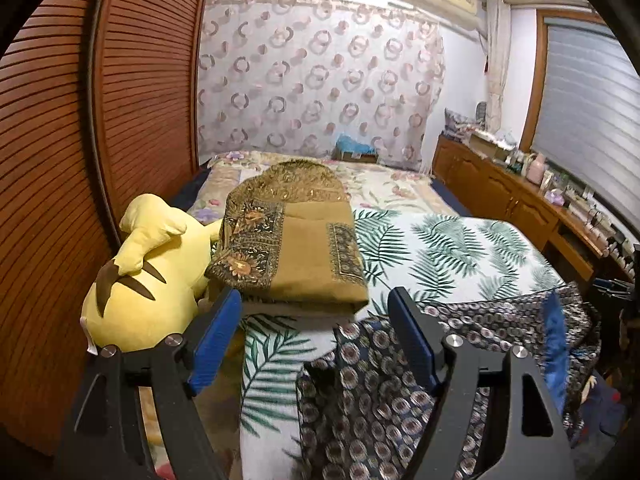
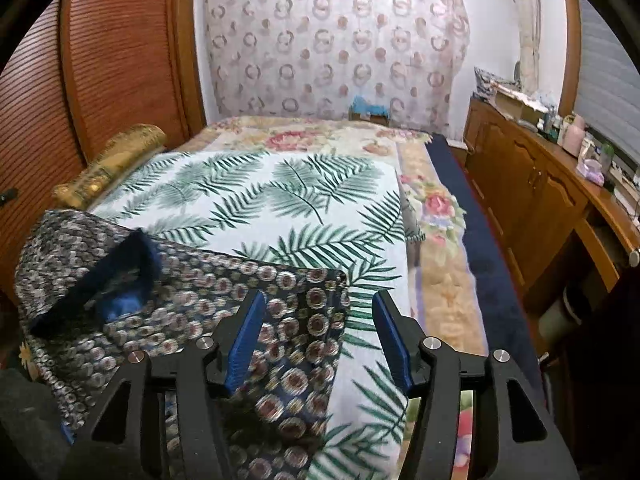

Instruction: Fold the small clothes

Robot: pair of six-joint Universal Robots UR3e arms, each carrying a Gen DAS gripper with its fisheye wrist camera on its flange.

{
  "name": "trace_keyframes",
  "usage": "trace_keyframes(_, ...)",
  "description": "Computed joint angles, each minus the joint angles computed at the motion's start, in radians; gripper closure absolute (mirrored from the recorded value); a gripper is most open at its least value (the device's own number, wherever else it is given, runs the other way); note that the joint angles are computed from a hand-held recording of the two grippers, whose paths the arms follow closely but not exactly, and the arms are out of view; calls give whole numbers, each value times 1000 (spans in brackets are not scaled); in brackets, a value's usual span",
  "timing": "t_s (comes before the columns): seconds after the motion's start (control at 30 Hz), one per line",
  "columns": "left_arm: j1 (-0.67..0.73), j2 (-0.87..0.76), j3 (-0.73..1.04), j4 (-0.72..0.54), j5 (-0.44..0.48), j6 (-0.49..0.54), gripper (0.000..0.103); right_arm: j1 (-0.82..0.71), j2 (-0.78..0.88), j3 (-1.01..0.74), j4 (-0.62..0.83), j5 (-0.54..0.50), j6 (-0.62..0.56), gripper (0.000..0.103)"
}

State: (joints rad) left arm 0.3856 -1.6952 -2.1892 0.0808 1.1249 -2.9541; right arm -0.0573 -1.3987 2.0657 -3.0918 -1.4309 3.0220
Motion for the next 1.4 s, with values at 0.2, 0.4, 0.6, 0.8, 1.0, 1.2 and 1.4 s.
trace_keyframes(0.2,-98,-181,178,-81,68,9,27,-6,145,-142,73,19,21,45)
trace_keyframes(0.4,-160,-293,263,-180,131,47,27,-10,239,-240,144,27,10,45)
trace_keyframes(0.6,-163,-333,268,-213,153,58,27,-13,266,-255,150,40,-18,40)
trace_keyframes(0.8,-156,-349,256,-219,118,80,42,-15,282,-253,121,50,-40,39)
trace_keyframes(1.0,-157,-339,229,-204,65,118,88,-23,269,-270,195,139,-114,85)
trace_keyframes(1.2,-173,-254,144,-80,48,75,93,-18,182,-173,130,191,-141,97)
trace_keyframes(1.4,-192,-116,161,-41,-8,8,94,-60,-26,-61,-2,243,-94,98)
